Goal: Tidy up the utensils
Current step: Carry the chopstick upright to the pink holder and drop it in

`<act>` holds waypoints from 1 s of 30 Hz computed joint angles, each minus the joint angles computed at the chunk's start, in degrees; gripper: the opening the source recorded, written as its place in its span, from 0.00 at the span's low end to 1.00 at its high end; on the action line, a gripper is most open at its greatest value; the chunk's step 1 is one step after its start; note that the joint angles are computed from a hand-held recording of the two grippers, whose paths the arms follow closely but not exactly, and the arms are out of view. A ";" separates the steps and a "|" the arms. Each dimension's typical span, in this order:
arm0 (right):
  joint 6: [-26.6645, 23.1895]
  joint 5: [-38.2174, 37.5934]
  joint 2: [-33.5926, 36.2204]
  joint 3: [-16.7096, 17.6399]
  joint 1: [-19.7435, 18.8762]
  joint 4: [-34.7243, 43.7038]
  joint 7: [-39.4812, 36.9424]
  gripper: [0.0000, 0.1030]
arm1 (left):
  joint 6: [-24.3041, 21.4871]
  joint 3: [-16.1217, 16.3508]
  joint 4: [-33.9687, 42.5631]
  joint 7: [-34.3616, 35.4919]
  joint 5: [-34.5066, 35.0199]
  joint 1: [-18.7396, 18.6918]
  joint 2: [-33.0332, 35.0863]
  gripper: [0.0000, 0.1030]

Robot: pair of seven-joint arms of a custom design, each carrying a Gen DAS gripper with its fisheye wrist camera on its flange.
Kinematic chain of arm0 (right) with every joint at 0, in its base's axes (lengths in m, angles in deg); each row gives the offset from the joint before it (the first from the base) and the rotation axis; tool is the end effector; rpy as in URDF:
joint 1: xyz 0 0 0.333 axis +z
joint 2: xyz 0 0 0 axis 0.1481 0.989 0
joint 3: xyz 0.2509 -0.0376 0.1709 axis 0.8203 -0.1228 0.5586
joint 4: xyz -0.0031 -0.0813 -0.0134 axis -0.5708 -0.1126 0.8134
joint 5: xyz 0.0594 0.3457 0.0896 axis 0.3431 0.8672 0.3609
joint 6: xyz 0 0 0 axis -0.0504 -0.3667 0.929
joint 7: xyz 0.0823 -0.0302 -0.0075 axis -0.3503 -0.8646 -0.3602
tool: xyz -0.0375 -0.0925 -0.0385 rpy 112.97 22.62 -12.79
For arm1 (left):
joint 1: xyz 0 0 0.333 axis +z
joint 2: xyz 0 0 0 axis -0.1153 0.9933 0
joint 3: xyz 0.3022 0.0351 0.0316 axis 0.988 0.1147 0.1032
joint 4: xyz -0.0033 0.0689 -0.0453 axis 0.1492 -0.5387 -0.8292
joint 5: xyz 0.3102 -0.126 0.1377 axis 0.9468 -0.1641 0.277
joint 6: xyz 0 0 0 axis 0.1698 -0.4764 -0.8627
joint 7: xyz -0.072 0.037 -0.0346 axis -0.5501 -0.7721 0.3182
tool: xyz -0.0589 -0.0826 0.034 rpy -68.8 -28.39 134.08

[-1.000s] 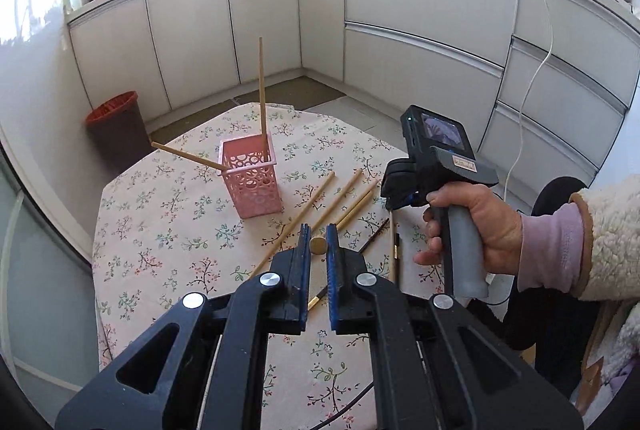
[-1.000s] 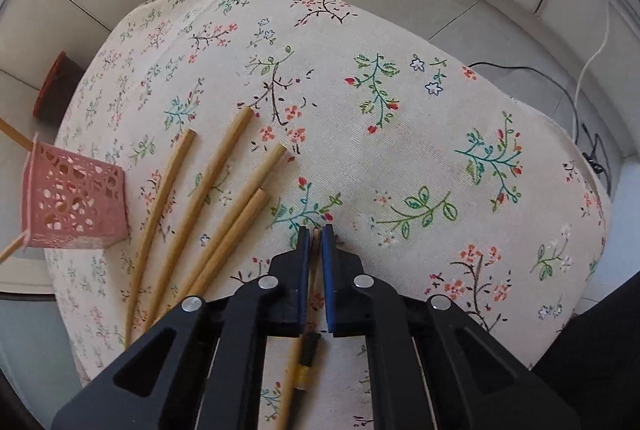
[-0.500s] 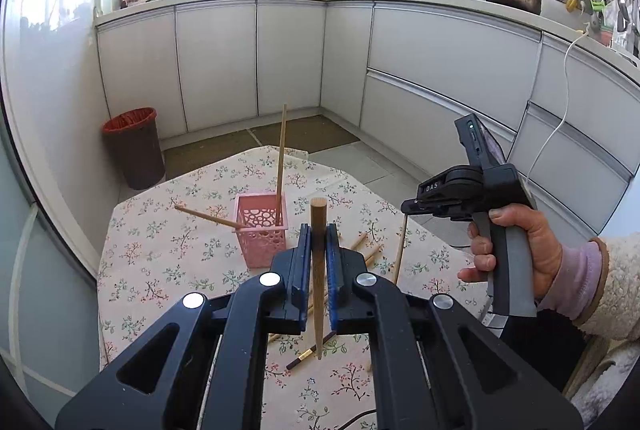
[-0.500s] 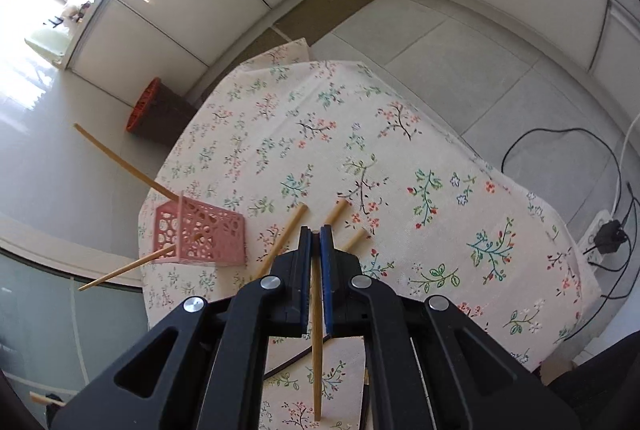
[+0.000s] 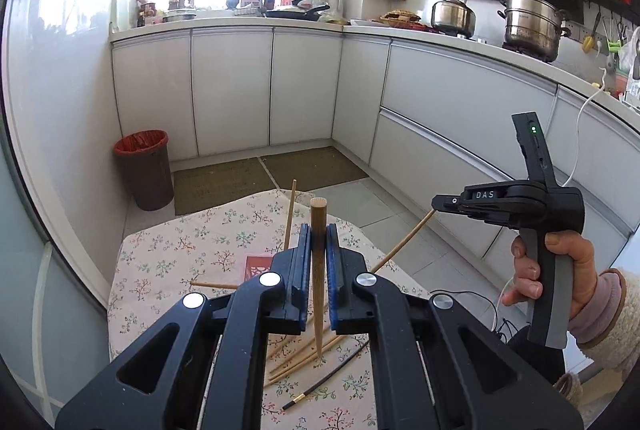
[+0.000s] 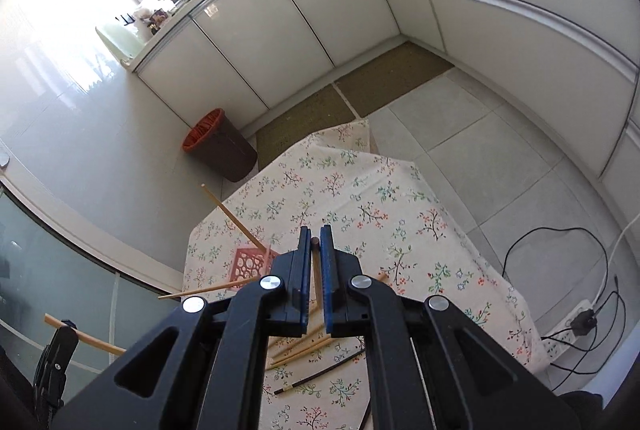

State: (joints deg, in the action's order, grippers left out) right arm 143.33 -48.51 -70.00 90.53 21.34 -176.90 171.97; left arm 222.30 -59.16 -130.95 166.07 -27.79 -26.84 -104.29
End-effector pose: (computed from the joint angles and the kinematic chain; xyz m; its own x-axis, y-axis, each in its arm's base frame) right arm 0.4521 0.2252 0.6910 -0.2722 -0.8266 -0.4925 -0.6053 0.5450 -0.5802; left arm 0.4288 -0.1768 0.7376 -0.5451 -0.8354 0.0708 -0.4413 0.2141 -0.8714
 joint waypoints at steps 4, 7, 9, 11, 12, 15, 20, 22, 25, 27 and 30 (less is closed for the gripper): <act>-1.26 -1.60 0.03 0.14 -0.27 2.83 -1.52 0.05 | -0.82 -1.28 3.51 -4.22 2.10 1.85 2.33 0.06; -2.15 -1.85 0.26 -0.01 -0.19 5.15 -2.81 0.05 | -1.22 -2.21 6.02 -6.75 4.03 3.03 4.07 0.06; -2.52 -1.78 0.58 -0.14 -0.09 6.55 -3.68 0.05 | -1.48 -2.65 7.80 -7.93 4.96 3.61 5.27 0.06; -2.52 -1.86 0.90 -0.24 -0.03 7.75 -4.29 0.05 | -1.38 -3.27 9.41 -9.30 6.22 4.30 6.42 0.06; -2.64 -2.02 1.17 -0.18 0.01 8.57 -4.48 0.05 | -1.17 -3.52 10.11 -9.85 6.74 4.59 6.95 0.06; -2.72 -1.86 2.10 -0.29 0.43 10.90 -5.38 0.05 | -0.13 -4.53 12.93 -12.92 9.23 5.84 9.32 0.06; -3.05 -2.41 4.79 -0.27 1.69 15.20 -6.36 0.05 | 0.71 -5.82 18.13 -17.91 13.18 7.86 14.26 0.06; -3.40 -2.60 6.34 -0.46 2.51 17.20 -6.82 0.05 | 0.59 -6.69 20.39 -21.16 16.89 8.80 16.66 0.06; -4.04 -2.74 8.60 -0.98 3.94 19.73 -7.15 0.05 | 0.77 -7.51 22.28 -24.85 21.81 9.66 19.71 0.06; -4.19 -3.44 10.38 -1.38 4.94 21.30 -6.89 0.05 | 1.46 -7.84 22.68 -25.37 22.33 9.99 21.52 0.06; -4.66 -3.22 12.65 -2.34 6.60 23.33 -7.41 0.05 | 1.24 -8.44 21.86 -23.87 19.71 10.59 22.82 0.09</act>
State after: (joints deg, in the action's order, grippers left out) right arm 138.66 -51.73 -57.35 88.18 27.94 -153.56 164.56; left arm 223.54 -67.60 -109.09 142.19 -8.09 -16.25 -81.47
